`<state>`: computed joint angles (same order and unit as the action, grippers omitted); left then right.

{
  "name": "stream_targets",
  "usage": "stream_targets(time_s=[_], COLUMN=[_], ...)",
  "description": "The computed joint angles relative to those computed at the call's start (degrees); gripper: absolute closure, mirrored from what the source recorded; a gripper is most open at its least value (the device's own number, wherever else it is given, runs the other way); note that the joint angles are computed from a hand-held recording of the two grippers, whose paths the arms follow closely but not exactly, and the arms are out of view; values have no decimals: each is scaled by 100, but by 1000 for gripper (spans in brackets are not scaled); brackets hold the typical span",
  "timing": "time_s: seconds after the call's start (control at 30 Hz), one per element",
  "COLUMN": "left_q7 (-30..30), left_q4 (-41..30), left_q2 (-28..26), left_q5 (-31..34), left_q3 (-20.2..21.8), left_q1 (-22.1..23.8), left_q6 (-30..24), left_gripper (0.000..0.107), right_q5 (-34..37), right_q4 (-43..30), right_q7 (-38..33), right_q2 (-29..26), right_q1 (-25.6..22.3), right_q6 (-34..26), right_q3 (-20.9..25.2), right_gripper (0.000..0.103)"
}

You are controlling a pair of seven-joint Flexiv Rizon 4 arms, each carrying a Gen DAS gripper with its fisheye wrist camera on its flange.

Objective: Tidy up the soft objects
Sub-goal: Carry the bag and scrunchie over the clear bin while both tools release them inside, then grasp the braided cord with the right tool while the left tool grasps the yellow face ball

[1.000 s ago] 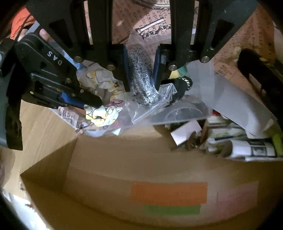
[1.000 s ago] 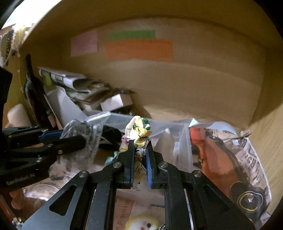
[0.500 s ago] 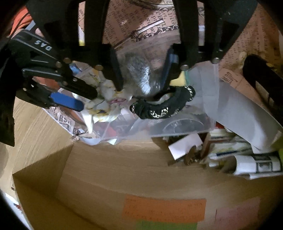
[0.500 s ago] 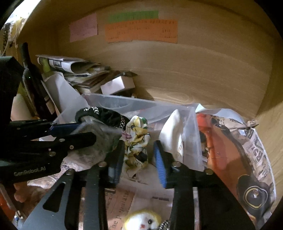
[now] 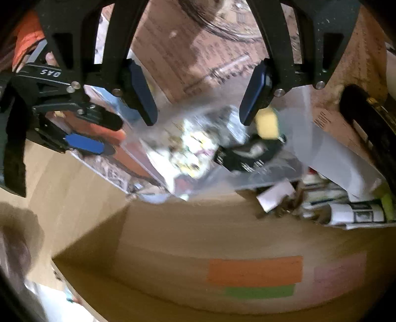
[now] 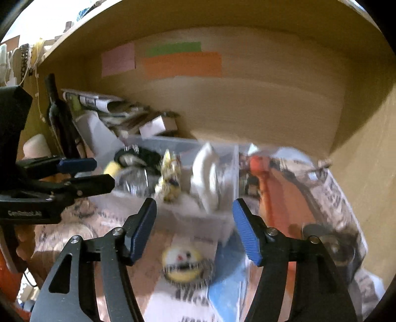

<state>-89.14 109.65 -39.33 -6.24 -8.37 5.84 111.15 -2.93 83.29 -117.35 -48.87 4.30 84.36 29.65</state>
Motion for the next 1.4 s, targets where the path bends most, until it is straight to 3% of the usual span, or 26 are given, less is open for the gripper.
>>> stream_targets(time_s=[0.13, 0.33, 0.57, 0.7, 0.87, 1.07, 1.2, 1.33, 1.4], left_q7=[157, 450, 699, 754, 692, 755, 821, 927, 956], left_q4=[-204, -614, -905, -1016, -1055, -843, -706, -704, -800], left_q2=[-182, -452, -646, -699, -712, -618, -550, -555, -604], left_q5=[-153, -318, -435, -502, -622, -580, -452, -338, -364], left_q3=[223, 144, -57, 185, 605, 22, -195, -339, -227], left_q1=[-332, -435, -436, -716, -1063, -528, -383, -334, -477], left_q6=[-312, -984, -1228, -1285, -1226, -1210, -1027, -1043, -1119], left_gripper=[38, 38, 38, 38, 38, 38, 38, 38, 38], right_q5=[34, 105, 233, 285, 210, 247, 234, 215, 219], right_q4=[31, 147, 253, 230, 119, 39, 110, 191, 179], right_q7=[40, 56, -38, -46, 137, -48, -76, 62, 104], right_q2=[-38, -1, 90, 92, 54, 44, 84, 116, 94], right_q1=[39, 143, 114, 89, 299, 231, 296, 338, 281], right_q6=[-348, -549, -602, -741, -916, -1141, -1042, -862, -825], right_q3=[-128, -422, -503, -529, -898, -870, -1004, -1144, -1093], right_gripper=[42, 42, 42, 42, 42, 44, 61, 90, 94])
